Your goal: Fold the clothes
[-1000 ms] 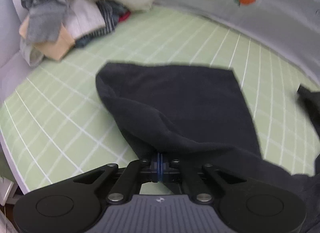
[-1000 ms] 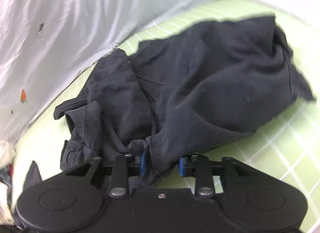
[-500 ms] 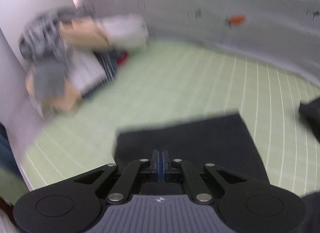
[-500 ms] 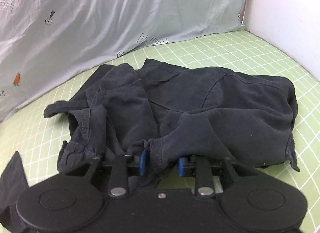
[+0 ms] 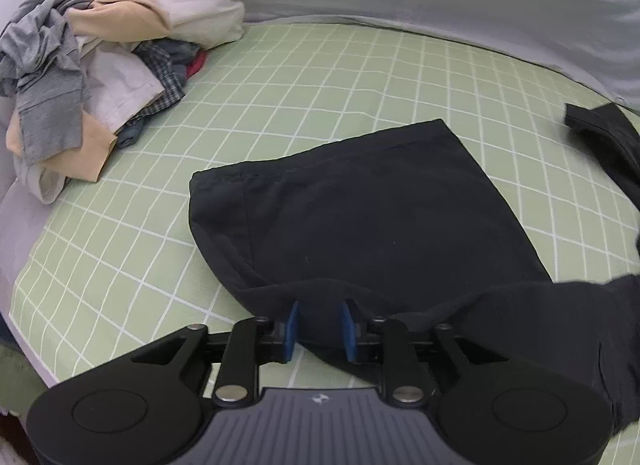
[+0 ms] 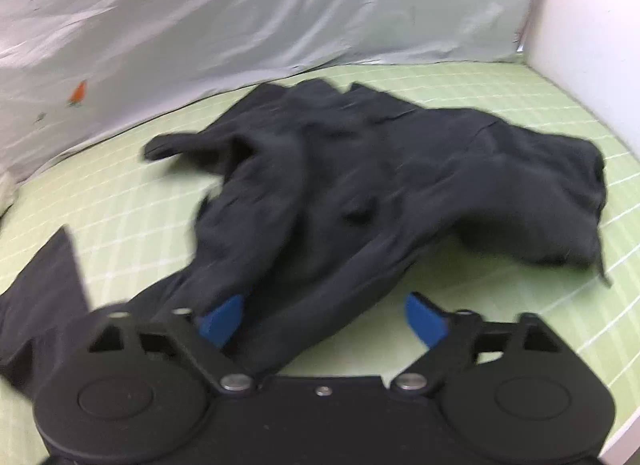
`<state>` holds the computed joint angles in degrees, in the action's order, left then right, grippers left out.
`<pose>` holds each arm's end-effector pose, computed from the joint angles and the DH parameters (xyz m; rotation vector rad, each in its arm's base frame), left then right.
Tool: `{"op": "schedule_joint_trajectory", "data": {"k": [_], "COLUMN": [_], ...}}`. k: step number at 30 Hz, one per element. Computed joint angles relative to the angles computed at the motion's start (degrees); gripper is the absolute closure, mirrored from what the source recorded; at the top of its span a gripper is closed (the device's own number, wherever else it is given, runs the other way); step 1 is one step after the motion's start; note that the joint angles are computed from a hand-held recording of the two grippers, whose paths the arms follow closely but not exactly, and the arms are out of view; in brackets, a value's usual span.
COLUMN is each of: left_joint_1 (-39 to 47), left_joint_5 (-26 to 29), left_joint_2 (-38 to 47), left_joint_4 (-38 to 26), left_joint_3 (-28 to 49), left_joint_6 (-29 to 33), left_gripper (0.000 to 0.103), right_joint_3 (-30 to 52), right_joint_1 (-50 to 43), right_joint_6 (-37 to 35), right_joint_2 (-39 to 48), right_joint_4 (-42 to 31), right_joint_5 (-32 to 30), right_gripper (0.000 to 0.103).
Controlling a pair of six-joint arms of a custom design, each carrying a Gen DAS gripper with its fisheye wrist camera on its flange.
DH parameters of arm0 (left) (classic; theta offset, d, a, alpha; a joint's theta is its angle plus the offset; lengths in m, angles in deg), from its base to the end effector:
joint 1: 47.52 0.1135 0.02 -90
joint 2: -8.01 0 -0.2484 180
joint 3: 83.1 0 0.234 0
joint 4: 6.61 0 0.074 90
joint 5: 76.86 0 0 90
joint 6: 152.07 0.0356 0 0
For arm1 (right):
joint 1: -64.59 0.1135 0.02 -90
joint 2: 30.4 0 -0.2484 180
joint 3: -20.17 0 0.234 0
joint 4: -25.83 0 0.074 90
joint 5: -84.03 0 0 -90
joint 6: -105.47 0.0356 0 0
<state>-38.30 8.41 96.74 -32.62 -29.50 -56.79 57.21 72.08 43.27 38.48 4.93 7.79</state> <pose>0.2549 0.0444 0.1313 -0.1190 2.6430 0.1943 0.1945 0.0170 0.1354 0.5306 2.3967 -0.0314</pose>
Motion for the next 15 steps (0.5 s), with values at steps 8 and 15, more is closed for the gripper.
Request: {"op": "schedule_joint_trajectory", "data": {"k": [8, 15], "left_joint_1": [4.7, 7.7], "left_joint_5": [3.6, 3.1], "left_joint_2": [-3.7, -12.3], "left_joint_4": [-1.0, -5.5], "left_joint_3": [-4.9, -9.8], "left_joint_6": [4.6, 5.1], "left_gripper": [0.058, 0.052], "right_joint_3": [-3.5, 1.0], "right_joint_1": [12.2, 16.8], "right_joint_6": [8.0, 5.9], "right_joint_2": [4.4, 15.4], "right_joint_4": [5.3, 8.8], "right_joint_5": [-3.6, -8.8], "right_gripper": [0.0, 0.0]}}
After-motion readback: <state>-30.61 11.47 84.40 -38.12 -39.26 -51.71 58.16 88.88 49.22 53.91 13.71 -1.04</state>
